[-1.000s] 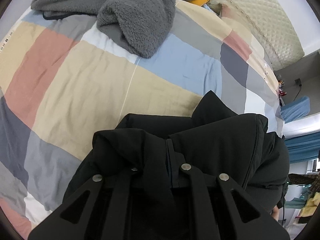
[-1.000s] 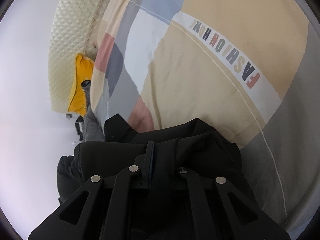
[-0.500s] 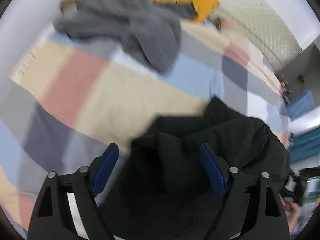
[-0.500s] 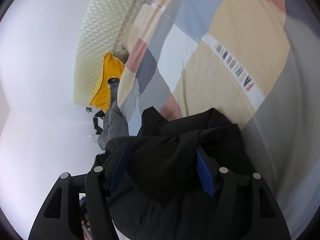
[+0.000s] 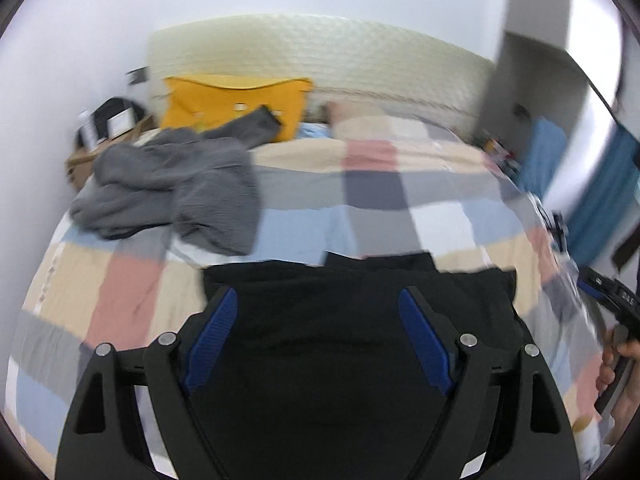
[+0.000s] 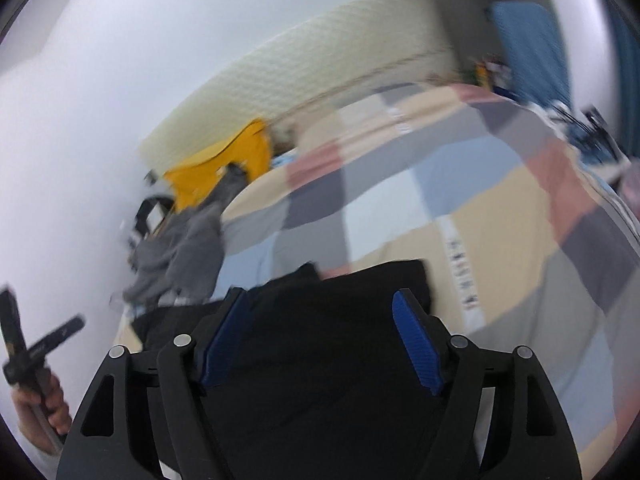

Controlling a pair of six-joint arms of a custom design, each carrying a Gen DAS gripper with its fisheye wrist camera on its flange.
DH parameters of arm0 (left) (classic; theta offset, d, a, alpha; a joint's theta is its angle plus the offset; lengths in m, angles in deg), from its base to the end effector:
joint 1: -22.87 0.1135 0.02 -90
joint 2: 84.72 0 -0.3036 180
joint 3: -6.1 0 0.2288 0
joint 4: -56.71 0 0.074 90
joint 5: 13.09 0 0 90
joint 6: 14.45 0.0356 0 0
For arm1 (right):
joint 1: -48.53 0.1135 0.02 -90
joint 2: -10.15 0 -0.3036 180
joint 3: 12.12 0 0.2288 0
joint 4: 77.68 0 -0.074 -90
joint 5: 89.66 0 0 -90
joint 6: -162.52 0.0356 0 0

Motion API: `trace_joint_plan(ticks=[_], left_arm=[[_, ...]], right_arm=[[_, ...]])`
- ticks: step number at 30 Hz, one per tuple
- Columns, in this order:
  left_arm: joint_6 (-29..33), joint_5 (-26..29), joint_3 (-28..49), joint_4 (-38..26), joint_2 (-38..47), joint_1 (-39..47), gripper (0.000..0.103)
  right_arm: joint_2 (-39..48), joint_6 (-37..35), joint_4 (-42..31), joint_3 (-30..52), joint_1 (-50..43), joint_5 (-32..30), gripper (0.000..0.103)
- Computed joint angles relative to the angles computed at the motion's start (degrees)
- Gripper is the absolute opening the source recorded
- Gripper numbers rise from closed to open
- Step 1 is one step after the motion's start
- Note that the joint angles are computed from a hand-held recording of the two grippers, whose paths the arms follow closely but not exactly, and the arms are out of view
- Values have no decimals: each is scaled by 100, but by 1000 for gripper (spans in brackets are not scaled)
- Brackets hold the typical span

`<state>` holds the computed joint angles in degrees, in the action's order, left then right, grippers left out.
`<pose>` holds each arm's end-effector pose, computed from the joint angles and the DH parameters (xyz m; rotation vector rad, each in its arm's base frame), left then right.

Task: Fold large clothes

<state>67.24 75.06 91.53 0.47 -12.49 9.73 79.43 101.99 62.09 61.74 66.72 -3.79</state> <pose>0.2244 -0.0512 0.3801 0.0817 2.3249 -0.1512 0.2174 0.0741 0.3519 0.1792 2.2375 0.5395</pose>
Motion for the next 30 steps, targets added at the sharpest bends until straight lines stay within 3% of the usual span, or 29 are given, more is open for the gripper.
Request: trace_joint_plan(ticks=[6, 11, 13, 15, 22, 26, 30], left_arm=[[-130, -913, -308, 782, 865, -962, 83], [-128, -1294, -800, 1477, 1409, -1107, 83], [-152, -1294, -915, 1715, 1689, -1034, 83], [-216, -1301, -942, 1934, 1855, -1022, 83], [-172, -1458, -767, 2239, 2377, -1012, 84], [-282, -1403, -873, 2603, 2581, -942, 84], [-144, -1604, -817, 2555, 2641, -1046, 84]], right_arm=[[981, -79, 829, -205, 1202, 736, 74], [1854, -183, 1425, -400, 1268, 872, 75], [2130, -241, 1739, -489, 1172, 811, 83], [2284, -218, 1978, -524, 1084, 755, 85], [2974, -344, 1912, -18, 954, 754, 95], [3236, -344, 2228, -30, 921, 821, 98], [3298, -396, 2159, 29, 935, 842, 98]])
